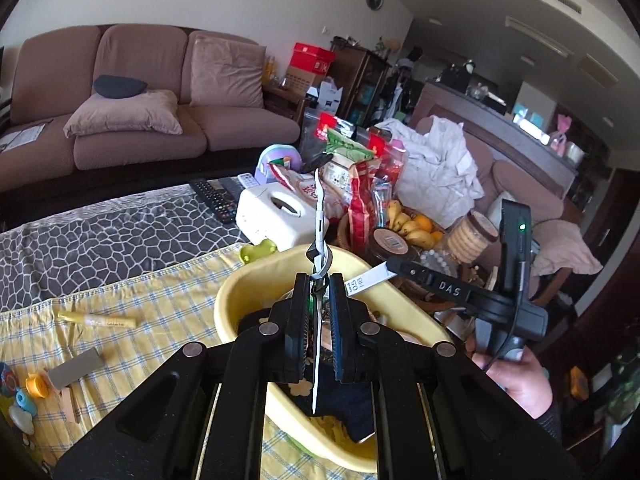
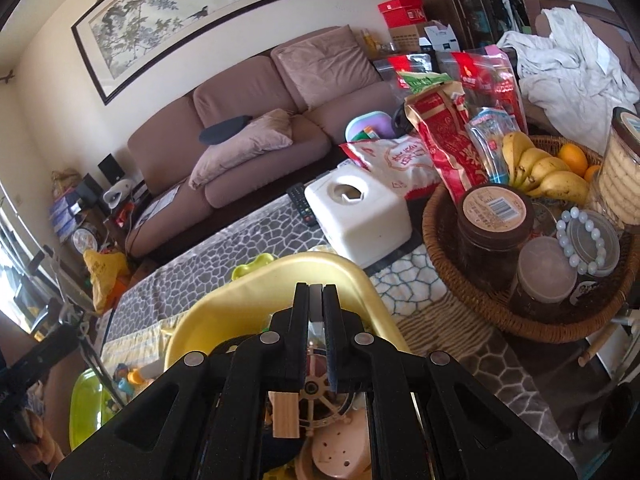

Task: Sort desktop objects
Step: 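Carry the knife-shaped toy with the left gripper over the yellow tub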

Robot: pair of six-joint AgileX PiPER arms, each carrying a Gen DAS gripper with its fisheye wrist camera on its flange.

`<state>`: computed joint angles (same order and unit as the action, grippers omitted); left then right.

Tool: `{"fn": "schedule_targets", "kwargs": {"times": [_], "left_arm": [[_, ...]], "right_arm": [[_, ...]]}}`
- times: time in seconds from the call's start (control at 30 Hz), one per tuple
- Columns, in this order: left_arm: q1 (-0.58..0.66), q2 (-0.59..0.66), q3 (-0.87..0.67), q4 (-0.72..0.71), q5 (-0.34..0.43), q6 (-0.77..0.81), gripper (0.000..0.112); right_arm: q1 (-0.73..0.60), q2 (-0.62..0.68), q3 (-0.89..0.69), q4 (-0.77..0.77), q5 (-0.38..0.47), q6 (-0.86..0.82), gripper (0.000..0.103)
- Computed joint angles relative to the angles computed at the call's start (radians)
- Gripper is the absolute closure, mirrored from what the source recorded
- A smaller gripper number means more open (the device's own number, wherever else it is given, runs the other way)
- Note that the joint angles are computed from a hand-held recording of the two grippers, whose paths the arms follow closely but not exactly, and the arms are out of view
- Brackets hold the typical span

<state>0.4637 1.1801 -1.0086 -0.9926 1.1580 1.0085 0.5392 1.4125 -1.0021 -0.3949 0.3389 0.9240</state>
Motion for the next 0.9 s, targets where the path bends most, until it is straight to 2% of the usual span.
{"fn": "schedule_targets", "kwargs": {"times": [0.27, 0.33, 0.37, 0.47, 0.6, 0.67, 0.9], "left_arm": [[-0.175, 0.024, -0.032, 0.054, -0.104, -0.103, 0.103], [-0.205, 0.040, -0.040, 0.065, -0.118, -0.129, 0.103], [-0.215, 0.049, -0.042, 0.065, -0.122, -0.139, 0.103], [-0.227, 0.077, -0.041, 0.047, -0.120, -0.155, 0.103], [-0.228, 0.135, -0.029, -0.020, -0.091, -0.160, 0.103], [-0.238, 0.174, -0.024, -0.047, -0.077, -0.169, 0.103], [-0.291, 0.317, -0.028, -0.088, -0.075, -0.234, 0.103]], "right_arm": [[0.000, 0.058, -0.052, 0.006, 0.102, -0.045, 0.094], [0.019, 0.077, -0.081, -0.026, 0.177, -0.035, 0.094], [0.016, 0.079, -0.083, -0.017, 0.187, -0.049, 0.093], [0.005, 0.057, -0.069, 0.005, 0.192, -0.075, 0.090], [0.013, -0.006, -0.048, -0.042, 0.178, -0.028, 0.076], [0.013, -0.023, -0.045, -0.044, 0.168, -0.024, 0.072], [-0.001, -0.026, -0.047, 0.004, 0.148, -0.054, 0.072]]}}
